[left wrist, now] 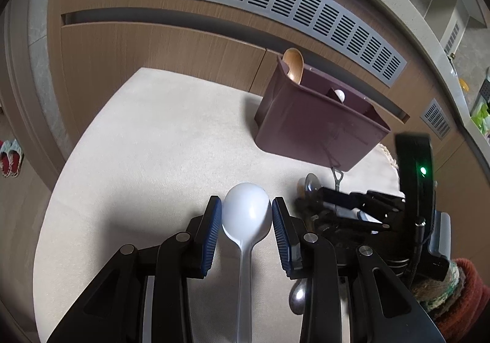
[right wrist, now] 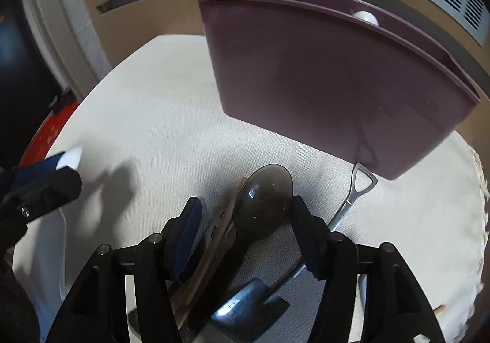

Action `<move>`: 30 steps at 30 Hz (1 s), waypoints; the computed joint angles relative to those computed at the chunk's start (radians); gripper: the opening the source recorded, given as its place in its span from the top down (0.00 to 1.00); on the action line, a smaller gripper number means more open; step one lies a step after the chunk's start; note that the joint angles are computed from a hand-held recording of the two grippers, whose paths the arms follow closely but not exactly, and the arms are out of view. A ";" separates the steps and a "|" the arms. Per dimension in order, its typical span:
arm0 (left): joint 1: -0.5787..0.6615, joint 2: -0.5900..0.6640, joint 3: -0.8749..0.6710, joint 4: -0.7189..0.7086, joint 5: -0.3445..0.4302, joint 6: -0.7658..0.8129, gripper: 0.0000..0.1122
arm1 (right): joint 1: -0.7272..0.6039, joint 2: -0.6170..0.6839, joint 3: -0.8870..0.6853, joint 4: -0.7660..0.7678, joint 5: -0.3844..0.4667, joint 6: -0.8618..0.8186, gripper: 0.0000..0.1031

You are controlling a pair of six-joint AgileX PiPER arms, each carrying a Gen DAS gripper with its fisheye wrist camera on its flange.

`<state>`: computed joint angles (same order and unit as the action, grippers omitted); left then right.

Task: Organize utensils
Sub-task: 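Lift both spoons over the purple caddy and release them inside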

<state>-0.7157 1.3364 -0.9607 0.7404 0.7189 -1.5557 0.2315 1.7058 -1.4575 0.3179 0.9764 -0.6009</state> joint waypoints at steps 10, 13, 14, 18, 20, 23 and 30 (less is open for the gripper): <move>-0.047 0.045 -0.075 0.015 0.013 0.001 0.69 | -0.284 -0.137 0.076 0.313 0.088 -0.358 0.69; -0.074 0.057 -0.134 0.043 0.037 0.020 0.69 | -0.362 -0.169 0.054 0.362 0.119 -0.405 0.69; -0.087 0.058 -0.176 0.073 0.054 0.031 0.69 | -0.390 -0.171 0.028 0.388 0.142 -0.411 0.69; -0.110 0.067 -0.394 0.237 0.106 0.094 0.69 | -0.487 -0.169 -0.149 0.521 0.229 -0.407 0.70; -0.099 0.087 -0.486 0.381 0.080 0.047 0.69 | -0.492 -0.164 -0.270 0.577 0.199 -0.373 0.70; -0.091 0.167 -0.579 0.643 0.098 -0.070 0.69 | -0.471 -0.100 -0.489 0.580 0.146 -0.283 0.70; 0.096 0.292 -0.572 0.823 -0.109 -0.351 0.69 | -0.359 0.083 -0.703 0.450 -0.025 -0.196 0.69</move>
